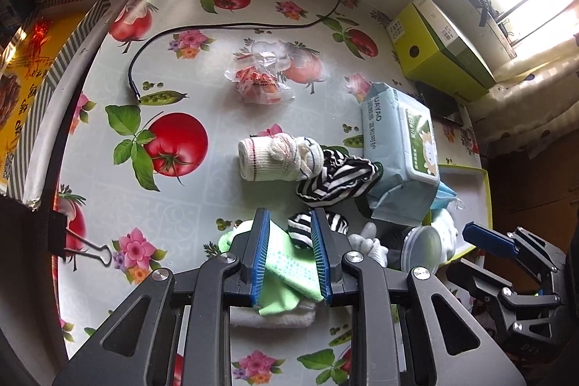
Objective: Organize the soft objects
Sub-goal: 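Move both grippers back to the pile of soft items, then grasp the clear plastic bag with the left gripper while the right gripper grasps the striped cloth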
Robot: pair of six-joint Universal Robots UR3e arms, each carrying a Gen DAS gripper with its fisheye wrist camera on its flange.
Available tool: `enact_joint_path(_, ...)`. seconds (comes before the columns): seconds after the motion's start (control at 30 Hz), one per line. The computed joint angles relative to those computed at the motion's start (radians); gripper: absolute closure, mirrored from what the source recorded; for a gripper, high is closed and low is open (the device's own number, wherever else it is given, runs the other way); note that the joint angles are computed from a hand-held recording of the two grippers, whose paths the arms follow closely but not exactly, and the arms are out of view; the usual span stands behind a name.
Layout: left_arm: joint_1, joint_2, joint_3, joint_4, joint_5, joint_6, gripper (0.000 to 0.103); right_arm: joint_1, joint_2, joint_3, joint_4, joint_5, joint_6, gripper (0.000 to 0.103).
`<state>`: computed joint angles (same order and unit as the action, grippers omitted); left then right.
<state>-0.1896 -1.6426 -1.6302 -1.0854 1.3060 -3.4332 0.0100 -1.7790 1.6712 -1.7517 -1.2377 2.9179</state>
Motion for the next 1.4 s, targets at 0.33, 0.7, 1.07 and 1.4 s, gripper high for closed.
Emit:
enact_joint_path(0.33,0.061,-0.197,0.168,0.042,-0.003,-0.002,0.070,0.030,0.105,-0.066,-0.040,-0.015,0.022,0.054)
enact_joint_path(0.7,0.039,-0.518,0.485,0.010,0.043,-0.012,0.069,0.031,0.191,-0.108,-0.062,-0.031,0.036,0.054)
enact_joint_path(1.07,-0.011,-0.717,0.726,-0.049,0.123,-0.010,0.068,0.025,0.243,-0.120,-0.083,-0.036,0.040,0.054)
enact_joint_path(1.4,-0.030,-0.695,0.686,-0.017,0.159,0.034,0.084,0.073,0.354,-0.207,-0.103,-0.062,-0.012,0.054)
